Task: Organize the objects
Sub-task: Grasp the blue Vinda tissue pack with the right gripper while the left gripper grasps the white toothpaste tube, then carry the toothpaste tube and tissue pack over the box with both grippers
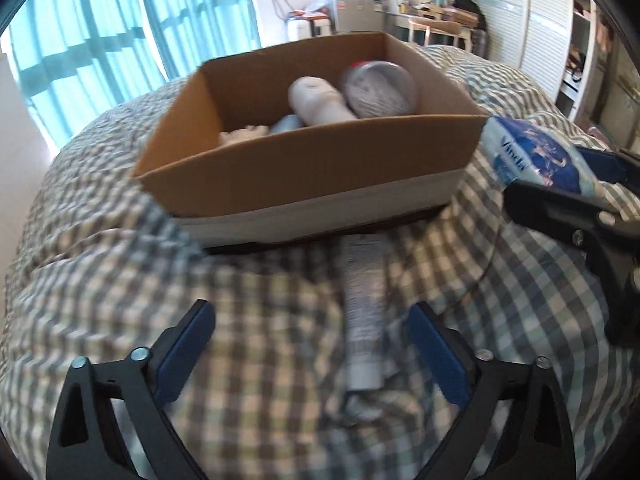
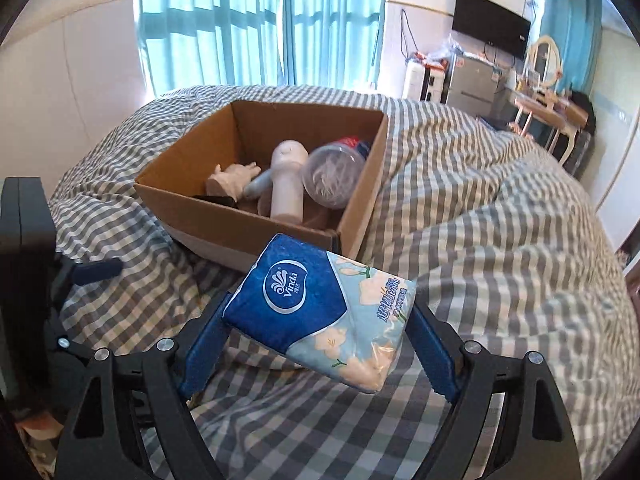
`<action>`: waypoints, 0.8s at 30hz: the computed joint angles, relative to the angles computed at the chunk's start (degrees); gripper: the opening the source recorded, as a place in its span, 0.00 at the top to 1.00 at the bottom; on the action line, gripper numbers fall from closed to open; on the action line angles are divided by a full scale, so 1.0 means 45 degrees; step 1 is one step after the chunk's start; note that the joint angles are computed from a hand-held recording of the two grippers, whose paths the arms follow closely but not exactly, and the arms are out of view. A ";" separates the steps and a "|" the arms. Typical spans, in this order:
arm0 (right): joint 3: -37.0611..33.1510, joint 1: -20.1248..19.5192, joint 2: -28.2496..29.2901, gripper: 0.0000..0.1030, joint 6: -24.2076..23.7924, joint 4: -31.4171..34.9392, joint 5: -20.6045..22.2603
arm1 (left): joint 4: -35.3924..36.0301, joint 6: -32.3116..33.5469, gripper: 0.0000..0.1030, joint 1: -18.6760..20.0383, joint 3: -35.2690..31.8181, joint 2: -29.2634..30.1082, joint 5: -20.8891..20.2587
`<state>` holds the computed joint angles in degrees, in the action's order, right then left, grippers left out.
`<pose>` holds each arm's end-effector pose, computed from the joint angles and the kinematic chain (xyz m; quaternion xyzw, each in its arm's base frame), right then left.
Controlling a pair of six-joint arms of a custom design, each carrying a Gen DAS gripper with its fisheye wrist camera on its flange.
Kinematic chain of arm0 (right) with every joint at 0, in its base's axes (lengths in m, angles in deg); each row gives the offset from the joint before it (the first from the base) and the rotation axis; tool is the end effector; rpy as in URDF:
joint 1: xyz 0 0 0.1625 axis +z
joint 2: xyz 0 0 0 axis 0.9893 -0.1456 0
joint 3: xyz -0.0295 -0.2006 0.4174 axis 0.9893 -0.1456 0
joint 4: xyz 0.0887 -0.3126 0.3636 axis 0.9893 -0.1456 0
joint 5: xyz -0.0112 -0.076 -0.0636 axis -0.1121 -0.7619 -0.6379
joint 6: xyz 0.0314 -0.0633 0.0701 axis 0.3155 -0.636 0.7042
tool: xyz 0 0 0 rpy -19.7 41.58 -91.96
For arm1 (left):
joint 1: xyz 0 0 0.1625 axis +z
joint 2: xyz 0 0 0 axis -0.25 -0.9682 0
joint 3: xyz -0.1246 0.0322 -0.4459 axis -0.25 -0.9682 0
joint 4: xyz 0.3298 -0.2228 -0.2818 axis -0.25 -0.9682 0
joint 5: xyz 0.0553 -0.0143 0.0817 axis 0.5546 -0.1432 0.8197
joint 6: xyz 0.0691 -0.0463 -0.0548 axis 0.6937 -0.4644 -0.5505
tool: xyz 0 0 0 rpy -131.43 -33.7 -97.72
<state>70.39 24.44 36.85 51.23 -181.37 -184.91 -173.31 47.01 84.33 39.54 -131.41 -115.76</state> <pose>0.3044 -0.7486 -0.0313 0.3211 -0.8707 0.2478 0.2782 -0.0335 -0.6937 0.1809 0.1748 0.8705 -0.2503 0.3861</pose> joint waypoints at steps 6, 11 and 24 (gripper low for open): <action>0.0077 -0.0242 -0.0131 0.18 0.0593 0.0444 0.0411 | 0.1555 -0.0842 0.50 0.0393 -0.0791 0.0442 -0.0887; -0.0041 -0.0319 -0.0074 0.18 0.0939 0.0808 0.0363 | 0.2343 -0.1105 0.57 0.0658 -0.1177 0.0714 -0.1212; 0.0300 -0.0027 -0.0005 0.18 0.0189 -0.0306 -0.0340 | 0.1813 -0.1671 0.75 0.0390 -0.0104 -0.0332 -0.1614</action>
<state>71.74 24.32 36.82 52.08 -182.75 -186.44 -165.15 39.50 86.08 39.08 -132.90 -123.02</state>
